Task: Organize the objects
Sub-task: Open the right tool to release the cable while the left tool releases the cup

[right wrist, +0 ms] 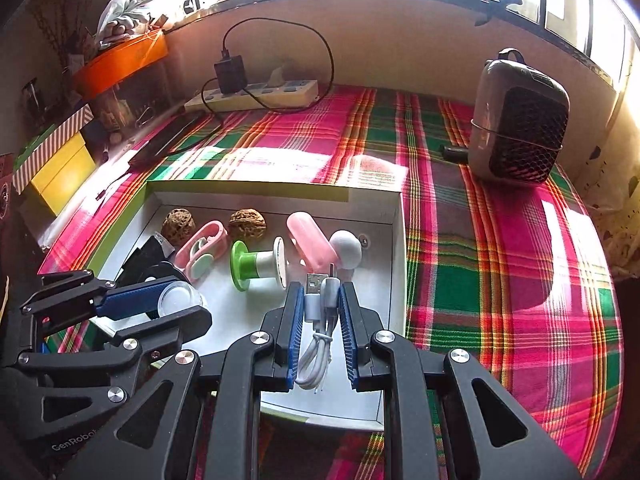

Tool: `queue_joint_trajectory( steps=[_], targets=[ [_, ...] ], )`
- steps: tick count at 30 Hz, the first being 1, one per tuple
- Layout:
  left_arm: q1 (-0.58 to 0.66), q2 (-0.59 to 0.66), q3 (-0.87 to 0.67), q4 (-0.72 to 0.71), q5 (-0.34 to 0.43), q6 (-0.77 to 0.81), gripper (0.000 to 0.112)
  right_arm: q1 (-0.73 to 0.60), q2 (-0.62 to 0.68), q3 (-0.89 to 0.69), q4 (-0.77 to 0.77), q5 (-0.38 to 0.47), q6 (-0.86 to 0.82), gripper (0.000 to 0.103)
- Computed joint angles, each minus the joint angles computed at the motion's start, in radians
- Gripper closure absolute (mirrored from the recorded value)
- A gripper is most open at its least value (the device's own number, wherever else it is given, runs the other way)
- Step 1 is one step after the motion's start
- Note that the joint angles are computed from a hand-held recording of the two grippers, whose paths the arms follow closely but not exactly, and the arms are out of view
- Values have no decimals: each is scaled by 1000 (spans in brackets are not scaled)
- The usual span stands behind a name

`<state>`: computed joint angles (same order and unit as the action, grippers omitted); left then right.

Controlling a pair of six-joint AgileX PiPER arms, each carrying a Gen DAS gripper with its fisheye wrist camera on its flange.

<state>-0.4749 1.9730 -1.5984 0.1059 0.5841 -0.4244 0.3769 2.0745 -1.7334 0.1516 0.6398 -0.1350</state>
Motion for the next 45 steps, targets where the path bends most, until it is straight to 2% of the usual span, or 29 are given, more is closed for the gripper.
queue_joint_trajectory(
  steps=[12,17,37,45],
  targets=[
    [-4,40,-47,-3,24,20,86,-7,59,-54,8,32,-13,84],
    [-6,61,-65,2,44,9,86,-1,58,-47,-6,20,-8,84],
    [-4,63,-66,-2,43,11,85,-1,54,-42,-7,19,-9,84],
    [-18,38,-35,51,37,-40,85,-1,24,-8,-12,-5,21,82]
  ],
)
